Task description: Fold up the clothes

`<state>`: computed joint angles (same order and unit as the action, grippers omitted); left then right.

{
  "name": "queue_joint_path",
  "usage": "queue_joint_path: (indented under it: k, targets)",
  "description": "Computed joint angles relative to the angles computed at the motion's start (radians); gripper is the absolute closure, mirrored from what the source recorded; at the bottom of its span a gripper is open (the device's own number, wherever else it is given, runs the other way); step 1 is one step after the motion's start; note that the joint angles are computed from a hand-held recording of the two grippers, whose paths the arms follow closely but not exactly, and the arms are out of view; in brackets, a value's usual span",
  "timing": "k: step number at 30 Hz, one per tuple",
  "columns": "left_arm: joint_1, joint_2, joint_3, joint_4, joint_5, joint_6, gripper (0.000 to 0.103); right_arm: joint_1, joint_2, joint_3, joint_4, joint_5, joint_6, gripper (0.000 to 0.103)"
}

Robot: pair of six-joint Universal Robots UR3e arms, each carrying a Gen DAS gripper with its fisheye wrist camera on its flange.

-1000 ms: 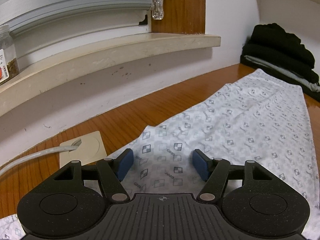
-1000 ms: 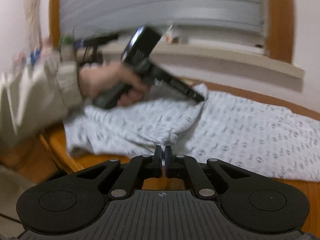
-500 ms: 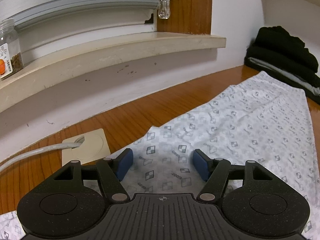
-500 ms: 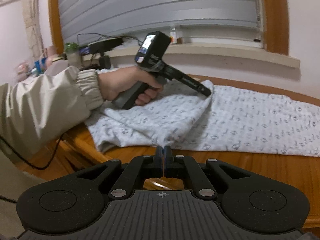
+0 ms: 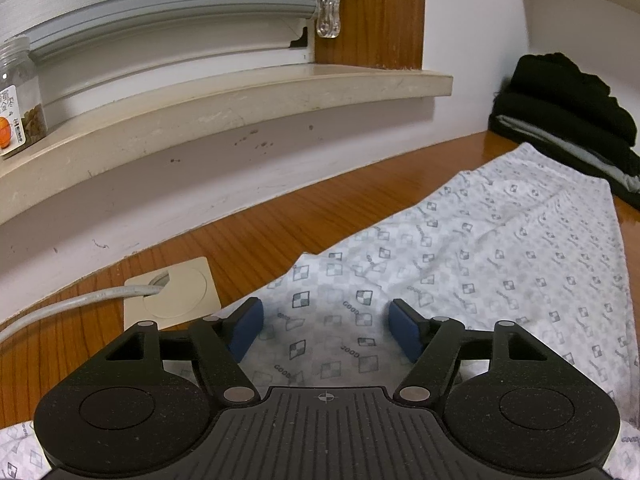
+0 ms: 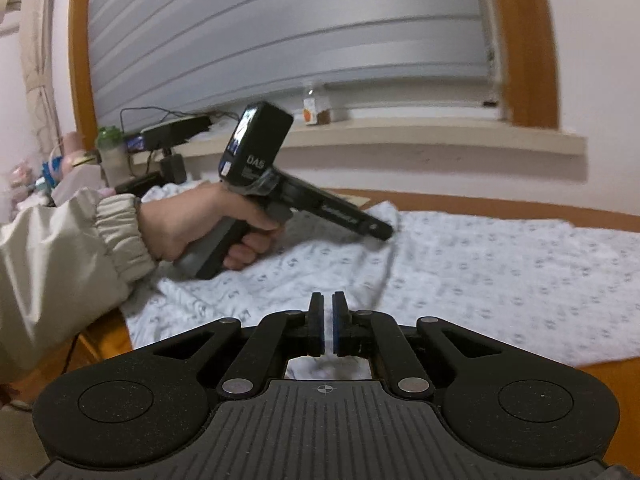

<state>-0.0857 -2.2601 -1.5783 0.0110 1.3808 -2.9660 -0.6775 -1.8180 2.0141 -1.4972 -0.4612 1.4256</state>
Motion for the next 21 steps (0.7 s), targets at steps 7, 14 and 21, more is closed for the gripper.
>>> queue_joint_path:
  k: [7, 14, 21]
  targets:
    - [-0.018, -0.009, 0.026, 0.017, 0.082, -0.034, 0.028, 0.012, -0.007, 0.094, -0.145, -0.047, 0.013, 0.091]
    - [-0.024, 0.015, -0.007, 0.081, 0.040, -0.046, 0.025, -0.102, 0.000, 0.145, -0.203, 0.034, 0.030, 0.076]
    - [-0.053, -0.031, 0.036, 0.050, 0.028, -0.009, 0.023, -0.128, 0.338, -0.029, -0.875, -0.055, 0.715, 0.076]
